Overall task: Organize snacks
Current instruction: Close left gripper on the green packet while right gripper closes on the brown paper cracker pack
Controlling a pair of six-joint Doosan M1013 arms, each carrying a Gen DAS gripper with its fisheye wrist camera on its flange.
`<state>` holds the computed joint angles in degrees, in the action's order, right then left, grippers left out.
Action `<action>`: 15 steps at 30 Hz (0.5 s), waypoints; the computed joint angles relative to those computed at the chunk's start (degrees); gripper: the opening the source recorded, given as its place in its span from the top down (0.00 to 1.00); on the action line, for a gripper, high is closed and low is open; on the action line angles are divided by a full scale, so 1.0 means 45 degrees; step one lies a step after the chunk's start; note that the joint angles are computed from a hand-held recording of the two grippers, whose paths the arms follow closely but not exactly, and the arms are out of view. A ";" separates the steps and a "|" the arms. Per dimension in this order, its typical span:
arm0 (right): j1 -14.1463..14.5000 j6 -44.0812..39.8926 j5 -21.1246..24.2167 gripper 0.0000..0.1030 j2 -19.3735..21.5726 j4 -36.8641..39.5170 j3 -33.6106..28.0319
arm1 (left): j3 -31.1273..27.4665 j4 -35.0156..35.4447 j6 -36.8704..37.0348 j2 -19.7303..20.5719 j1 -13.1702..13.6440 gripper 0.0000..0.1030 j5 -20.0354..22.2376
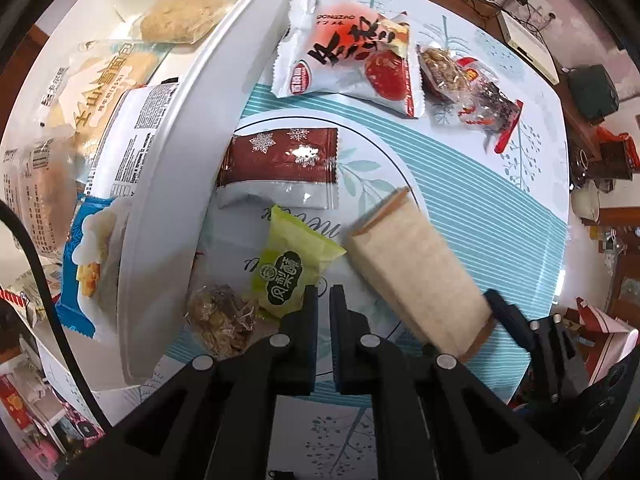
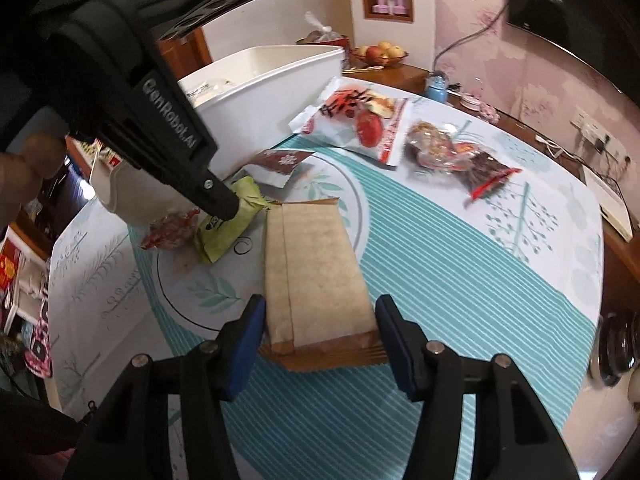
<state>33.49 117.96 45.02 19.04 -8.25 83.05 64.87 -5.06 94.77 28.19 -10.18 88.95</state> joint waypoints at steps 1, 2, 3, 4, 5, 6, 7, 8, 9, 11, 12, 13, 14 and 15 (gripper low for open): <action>0.0015 0.0293 0.0035 0.45 -0.0072 -0.0224 0.0058 | 0.0015 0.0027 0.0010 -0.0027 -0.0028 0.95 -0.0068; -0.0005 0.0488 0.0056 0.45 -0.0121 -0.0346 0.0098 | 0.0009 0.0029 0.0047 -0.0032 -0.0026 0.94 -0.0072; -0.0005 0.0749 0.0098 0.45 -0.0193 -0.0493 0.0161 | -0.0011 0.0047 0.0041 -0.0038 -0.0051 0.90 -0.0033; -0.0006 0.1007 0.0139 0.45 -0.0264 -0.0639 0.0230 | -0.0032 0.0132 0.0044 -0.0016 -0.0078 0.89 -0.0020; -0.0014 0.1184 0.0155 0.45 -0.0313 -0.0704 0.0286 | -0.0072 0.0258 0.0055 0.0052 -0.0106 0.89 -0.0019; -0.0039 0.1357 0.0188 0.45 -0.0370 -0.0729 0.0347 | -0.0164 0.0451 0.0081 0.0174 -0.0132 0.88 0.0078; -0.0037 0.1534 0.0221 0.45 -0.0424 -0.0804 0.0410 | -0.0195 0.0583 0.0064 0.0231 -0.0149 0.84 0.0155; -0.0023 0.1675 0.0241 0.45 -0.0460 -0.0887 0.0458 | -0.0227 0.0695 0.0063 0.0315 -0.0176 0.81 0.0182; -0.0007 0.1833 0.0273 0.45 -0.0516 -0.0971 0.0518 | -0.0228 0.0811 0.0102 0.0352 -0.0201 0.78 0.0194; 0.0011 0.2111 0.0248 0.45 -0.0615 -0.1036 0.0631 | -0.0213 0.1000 0.0176 0.0390 -0.0249 0.75 0.0186; 0.0020 0.2278 0.0214 0.45 -0.0647 -0.1069 0.0674 | -0.0203 0.1083 0.0229 0.0403 -0.0271 0.72 0.0180; 0.0027 0.2426 0.0165 0.45 -0.0683 -0.1052 0.0723 | -0.0204 0.1057 0.0272 0.0416 -0.0275 0.70 0.0153; 0.0035 0.2510 0.0132 0.45 -0.0714 -0.1045 0.0760 | -0.0212 0.1025 0.0280 0.0430 -0.0276 0.69 0.0139; 0.0054 0.2626 0.0093 0.45 -0.0738 -0.1042 0.0782 | -0.0231 0.1009 0.0276 0.0452 -0.0288 0.68 0.0160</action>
<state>33.73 129.78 45.44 15.72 -12.94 86.57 63.83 -0.52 96.01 30.22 -11.48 89.67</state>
